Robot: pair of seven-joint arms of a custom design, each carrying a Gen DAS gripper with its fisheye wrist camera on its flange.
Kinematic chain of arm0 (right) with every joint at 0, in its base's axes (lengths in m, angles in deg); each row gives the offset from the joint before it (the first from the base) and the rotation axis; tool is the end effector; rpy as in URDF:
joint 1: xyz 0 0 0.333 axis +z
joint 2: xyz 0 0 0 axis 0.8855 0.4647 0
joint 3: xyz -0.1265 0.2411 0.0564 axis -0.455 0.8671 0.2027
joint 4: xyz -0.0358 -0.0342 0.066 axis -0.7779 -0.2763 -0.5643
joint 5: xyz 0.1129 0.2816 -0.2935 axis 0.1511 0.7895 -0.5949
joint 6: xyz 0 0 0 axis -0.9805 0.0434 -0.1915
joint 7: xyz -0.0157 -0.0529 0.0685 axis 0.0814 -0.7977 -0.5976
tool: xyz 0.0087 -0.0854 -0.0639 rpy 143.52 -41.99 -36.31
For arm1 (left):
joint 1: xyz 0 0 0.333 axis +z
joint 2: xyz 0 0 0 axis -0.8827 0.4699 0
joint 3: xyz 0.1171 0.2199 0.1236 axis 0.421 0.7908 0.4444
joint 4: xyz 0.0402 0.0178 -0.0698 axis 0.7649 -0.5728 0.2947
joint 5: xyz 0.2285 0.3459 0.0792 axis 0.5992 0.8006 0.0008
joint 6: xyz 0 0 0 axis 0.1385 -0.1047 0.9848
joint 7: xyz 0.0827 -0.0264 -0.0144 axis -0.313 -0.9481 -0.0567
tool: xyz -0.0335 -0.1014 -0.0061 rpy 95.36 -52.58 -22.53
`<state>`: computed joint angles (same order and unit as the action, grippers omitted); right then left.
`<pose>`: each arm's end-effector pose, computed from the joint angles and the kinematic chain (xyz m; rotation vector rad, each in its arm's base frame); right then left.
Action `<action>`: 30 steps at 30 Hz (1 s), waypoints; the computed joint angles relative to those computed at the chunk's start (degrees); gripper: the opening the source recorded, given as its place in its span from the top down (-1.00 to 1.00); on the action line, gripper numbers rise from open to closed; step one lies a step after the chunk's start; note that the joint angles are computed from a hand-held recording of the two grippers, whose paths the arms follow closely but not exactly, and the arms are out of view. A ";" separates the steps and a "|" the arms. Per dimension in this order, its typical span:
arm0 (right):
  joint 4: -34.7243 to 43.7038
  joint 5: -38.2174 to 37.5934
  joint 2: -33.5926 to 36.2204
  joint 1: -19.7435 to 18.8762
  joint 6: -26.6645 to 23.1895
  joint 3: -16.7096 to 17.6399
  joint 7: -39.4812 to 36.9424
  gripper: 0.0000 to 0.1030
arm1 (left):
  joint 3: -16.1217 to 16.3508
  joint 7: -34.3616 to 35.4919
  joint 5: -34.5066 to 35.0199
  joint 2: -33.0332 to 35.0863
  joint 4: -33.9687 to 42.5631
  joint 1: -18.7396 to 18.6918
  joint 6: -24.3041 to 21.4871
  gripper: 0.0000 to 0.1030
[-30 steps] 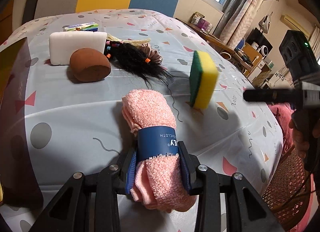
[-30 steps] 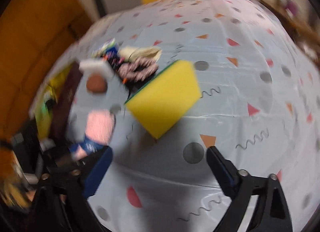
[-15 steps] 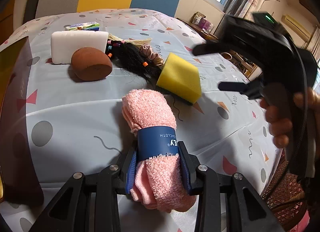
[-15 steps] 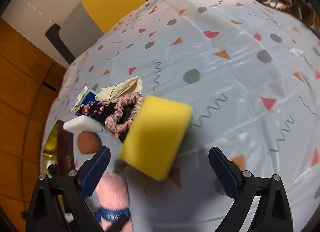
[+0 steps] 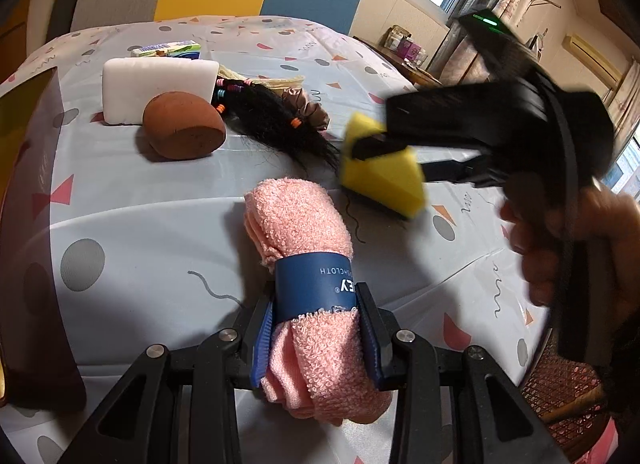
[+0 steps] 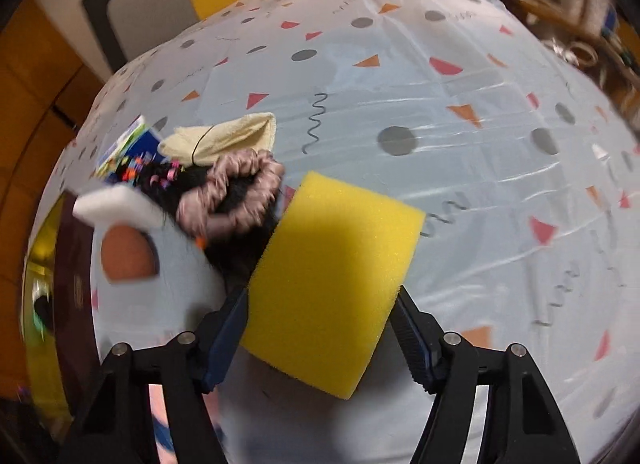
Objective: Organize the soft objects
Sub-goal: 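Grasp and lift the yellow sponge with the right tool while the left holds the towel, then drop the pink towel into the gold tray while the right tool holds the yellow sponge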
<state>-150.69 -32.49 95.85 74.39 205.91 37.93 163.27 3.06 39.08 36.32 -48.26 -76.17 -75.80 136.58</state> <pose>0.6823 0.1763 0.4608 -1.7671 2.1298 -0.2516 0.6086 -0.3179 0.4175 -1.6902 2.3508 -1.1007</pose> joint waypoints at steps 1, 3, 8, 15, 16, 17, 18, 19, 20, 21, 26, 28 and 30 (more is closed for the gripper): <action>-1.28 -0.75 -1.39 -0.08 -0.75 0.03 -1.81 -0.36 | 0.04 -0.07 0.10 0.02 -0.01 -0.05 0.06 0.27; -3.25 -3.29 -3.55 0.23 -2.95 -0.04 -5.41 -0.37 | 0.24 -0.68 0.67 0.02 -0.04 -0.30 0.18 0.27; -12.78 -5.19 -9.51 -0.23 1.46 -0.85 -7.31 -0.41 | 0.91 -2.41 3.57 -0.12 -0.20 -1.15 0.48 0.26; -17.64 -0.12 -11.26 -1.64 7.65 -1.02 -6.42 -0.48 | 2.00 -6.20 9.21 0.18 0.61 -2.46 -0.32 0.26; -17.84 -1.13 -11.23 -1.49 8.02 -1.07 -5.90 -0.48 | 2.10 -6.78 9.87 0.23 0.64 -2.62 -0.21 0.26; -17.96 -2.40 -11.25 -1.27 8.07 -1.07 -5.30 -0.48 | 2.16 -7.28 10.39 0.32 0.70 -2.73 -0.08 0.27; -18.06 -3.17 -11.35 -1.13 7.98 -1.05 -4.89 -0.48 | 2.15 -7.56 10.77 0.27 0.67 -2.76 -0.02 0.28; -18.30 -3.83 -11.48 -1.02 8.07 -1.04 -4.57 -0.49 | 2.17 -7.76 11.20 0.14 0.53 -2.78 -0.03 0.29; -18.41 -4.56 -11.51 -0.88 8.10 -0.99 -4.37 -0.49 | 2.55 -8.83 12.44 0.07 0.71 -3.15 -0.47 0.30; -18.96 -5.44 -11.71 -0.74 8.30 -0.96 -4.41 -0.51 | 2.97 -10.24 13.79 -0.10 0.77 -3.58 -0.79 0.31; -17.88 -8.51 -10.23 0.00 8.35 -0.80 -3.36 -0.63 | 3.57 -13.80 17.57 -1.33 -0.22 -4.00 -0.42 0.34; -17.99 -8.89 -10.16 0.07 8.72 -0.82 -3.11 -0.63 | 3.62 -14.78 18.22 -2.08 -0.73 -3.89 -0.12 0.34; -16.93 -10.56 -9.08 0.53 8.86 -0.89 -1.65 -0.62 | 3.23 -14.51 17.87 -3.07 -1.47 -3.47 0.69 0.34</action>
<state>-167.61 -43.05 86.77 74.92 214.77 37.04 161.62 6.29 24.57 54.19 -51.33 -77.65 -79.27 137.27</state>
